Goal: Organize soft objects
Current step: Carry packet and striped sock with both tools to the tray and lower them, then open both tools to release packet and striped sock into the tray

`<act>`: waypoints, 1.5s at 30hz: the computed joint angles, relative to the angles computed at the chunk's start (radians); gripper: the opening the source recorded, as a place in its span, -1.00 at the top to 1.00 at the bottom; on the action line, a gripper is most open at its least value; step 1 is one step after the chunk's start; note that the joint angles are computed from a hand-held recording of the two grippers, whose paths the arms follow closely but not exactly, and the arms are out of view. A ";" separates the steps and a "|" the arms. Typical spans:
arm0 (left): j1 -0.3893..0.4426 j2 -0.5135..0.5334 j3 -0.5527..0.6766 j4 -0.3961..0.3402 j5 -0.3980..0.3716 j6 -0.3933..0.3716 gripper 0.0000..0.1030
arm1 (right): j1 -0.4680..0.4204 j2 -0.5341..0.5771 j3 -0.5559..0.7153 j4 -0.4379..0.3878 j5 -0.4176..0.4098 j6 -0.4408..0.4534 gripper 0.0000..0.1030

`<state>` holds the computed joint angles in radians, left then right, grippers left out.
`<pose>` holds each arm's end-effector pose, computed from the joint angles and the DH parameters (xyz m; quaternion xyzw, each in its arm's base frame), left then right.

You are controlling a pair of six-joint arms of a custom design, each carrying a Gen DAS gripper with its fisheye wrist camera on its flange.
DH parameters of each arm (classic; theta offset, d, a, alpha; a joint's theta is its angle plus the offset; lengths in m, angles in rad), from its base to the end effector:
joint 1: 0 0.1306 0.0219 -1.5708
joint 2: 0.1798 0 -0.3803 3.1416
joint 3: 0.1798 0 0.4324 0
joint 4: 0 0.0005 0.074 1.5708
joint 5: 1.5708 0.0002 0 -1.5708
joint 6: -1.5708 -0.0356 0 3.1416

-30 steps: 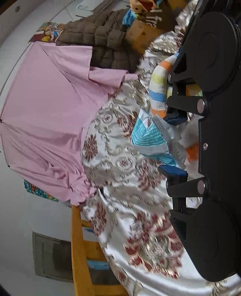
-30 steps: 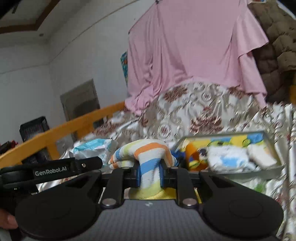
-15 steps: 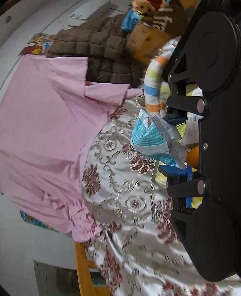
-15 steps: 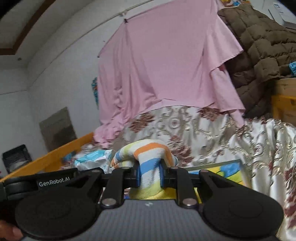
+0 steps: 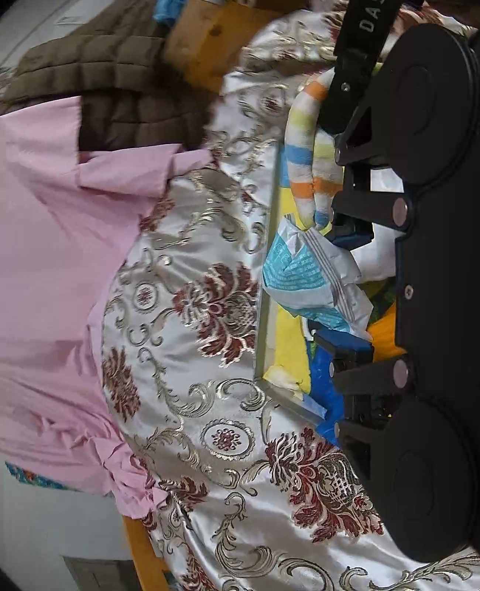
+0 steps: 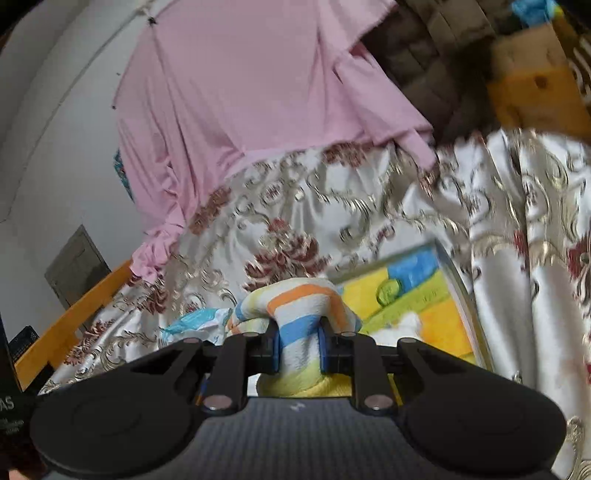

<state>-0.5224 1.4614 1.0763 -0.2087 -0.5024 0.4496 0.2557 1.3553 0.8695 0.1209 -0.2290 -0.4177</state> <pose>0.4732 -0.2533 0.2885 -0.0854 0.8590 -0.0183 0.5045 0.4742 0.1318 0.2698 0.0016 0.8208 0.2749 0.5006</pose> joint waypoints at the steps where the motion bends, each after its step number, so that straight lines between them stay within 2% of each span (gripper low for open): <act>1: 0.000 0.006 0.006 -0.011 0.001 0.001 0.09 | 0.002 0.001 0.000 -0.014 0.007 0.008 0.59; 5: -0.002 0.019 0.015 -0.051 -0.012 0.013 0.08 | 0.007 0.017 0.010 -0.041 -0.001 0.006 0.49; 10: -0.007 0.010 0.001 -0.053 -0.045 0.009 0.06 | 0.014 0.010 0.007 -0.056 0.004 0.021 0.29; 12: -0.008 0.001 -0.004 -0.050 -0.053 0.023 0.06 | 0.014 0.006 0.005 -0.057 0.001 0.021 0.12; 16: -0.009 -0.020 -0.018 -0.050 -0.060 0.059 -0.07 | 0.012 -0.007 0.002 -0.062 -0.004 0.019 -0.18; 18: -0.016 -0.026 -0.023 -0.054 -0.084 0.056 -0.09 | 0.006 -0.018 -0.005 -0.056 -0.016 0.009 -0.37; 21: -0.028 -0.043 -0.036 -0.053 -0.108 0.052 -0.20 | 0.005 -0.044 -0.019 -0.050 0.006 0.022 -0.55; 27: -0.054 -0.102 -0.069 -0.058 -0.149 0.093 -0.34 | 0.007 -0.116 -0.052 -0.059 0.043 0.065 -0.73; 33: -0.099 -0.194 -0.118 -0.068 -0.197 0.118 -0.46 | 0.012 -0.228 -0.106 -0.058 0.081 0.085 -0.88; 36: -0.131 -0.253 -0.149 -0.080 -0.240 0.139 -0.59 | 0.019 -0.299 -0.148 -0.045 0.120 0.096 -0.97; 40: -0.181 -0.341 -0.200 -0.083 -0.299 0.149 -0.66 | 0.029 -0.404 -0.206 -0.049 0.154 0.110 -0.99; 45: -0.267 -0.438 -0.268 -0.082 -0.381 0.170 -0.69 | 0.067 -0.552 -0.275 -0.114 0.212 0.122 -0.99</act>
<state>-0.7896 1.0236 0.8085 -0.2907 -0.8835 0.6196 0.3223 0.8028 0.5944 0.0071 -0.0172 -0.2955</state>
